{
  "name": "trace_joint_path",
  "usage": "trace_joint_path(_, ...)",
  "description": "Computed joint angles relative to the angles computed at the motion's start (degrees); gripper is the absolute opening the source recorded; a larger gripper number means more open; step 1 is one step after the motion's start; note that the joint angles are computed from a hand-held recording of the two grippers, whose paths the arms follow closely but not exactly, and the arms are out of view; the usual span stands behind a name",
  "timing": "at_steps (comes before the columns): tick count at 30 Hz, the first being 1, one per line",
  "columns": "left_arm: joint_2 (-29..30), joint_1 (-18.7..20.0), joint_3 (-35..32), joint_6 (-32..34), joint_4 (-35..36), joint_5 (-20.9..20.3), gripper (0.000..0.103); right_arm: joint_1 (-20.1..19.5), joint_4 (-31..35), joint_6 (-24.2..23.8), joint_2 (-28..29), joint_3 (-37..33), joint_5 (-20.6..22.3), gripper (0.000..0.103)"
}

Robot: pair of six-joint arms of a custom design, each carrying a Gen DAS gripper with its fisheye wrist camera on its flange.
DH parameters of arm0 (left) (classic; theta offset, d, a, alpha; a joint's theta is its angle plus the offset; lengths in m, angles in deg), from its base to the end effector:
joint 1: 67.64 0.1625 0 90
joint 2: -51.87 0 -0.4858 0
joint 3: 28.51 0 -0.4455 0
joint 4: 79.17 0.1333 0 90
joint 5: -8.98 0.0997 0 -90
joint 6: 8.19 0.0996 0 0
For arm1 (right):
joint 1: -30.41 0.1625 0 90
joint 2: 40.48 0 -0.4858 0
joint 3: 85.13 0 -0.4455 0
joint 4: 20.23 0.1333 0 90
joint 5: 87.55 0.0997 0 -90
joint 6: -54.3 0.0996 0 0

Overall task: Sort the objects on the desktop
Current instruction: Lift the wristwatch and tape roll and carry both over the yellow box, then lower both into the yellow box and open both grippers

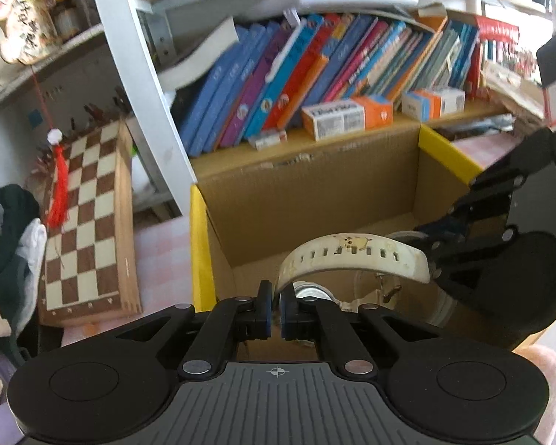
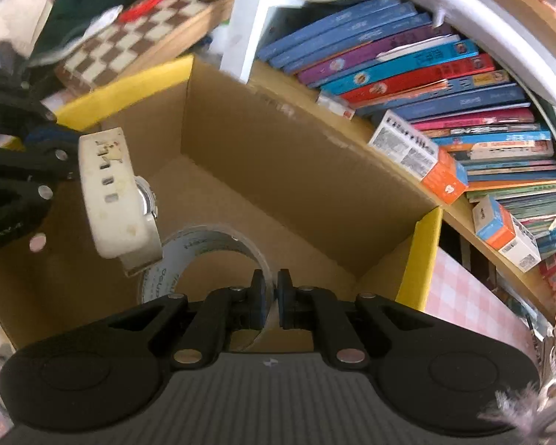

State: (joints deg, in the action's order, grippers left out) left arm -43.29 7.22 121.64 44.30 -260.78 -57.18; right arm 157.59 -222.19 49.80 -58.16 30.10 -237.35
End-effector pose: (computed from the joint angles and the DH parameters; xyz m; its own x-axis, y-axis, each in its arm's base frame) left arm 0.0771 -0.3796 0.2678 -0.4097 0.6183 -0.6707 0.8780 0.4669 -0.1059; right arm 0.3478 -0.3805 -0.1553 -0.4832 -0.1928 0.8540 -0.6251 0.7589 -0.1824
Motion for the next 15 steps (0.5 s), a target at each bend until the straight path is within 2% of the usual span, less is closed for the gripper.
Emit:
trace_joint_path(6,0.84,0.04,0.3,0.72,0.09,1.94,0.003,0.18,6.82,1.86,-0.52,-0.78,-0.97,0.007)
trace_joint_path(11,0.76,-0.23,0.38,0.59,0.63,2.29,0.005,0.24,9.99,3.67,-0.78,-1.03,-1.38,0.007)
trace_joint_path(14,0.54,-0.38,0.48,0.62,1.21,2.33,0.01,0.54,9.16,3.18,-0.58,-1.09,-1.76,0.017)
trace_joint_path(15,0.24,-0.38,0.63,0.89,1.22,1.89,0.012,0.71,8.46,2.69,-0.36,-1.15,-2.18,0.027)
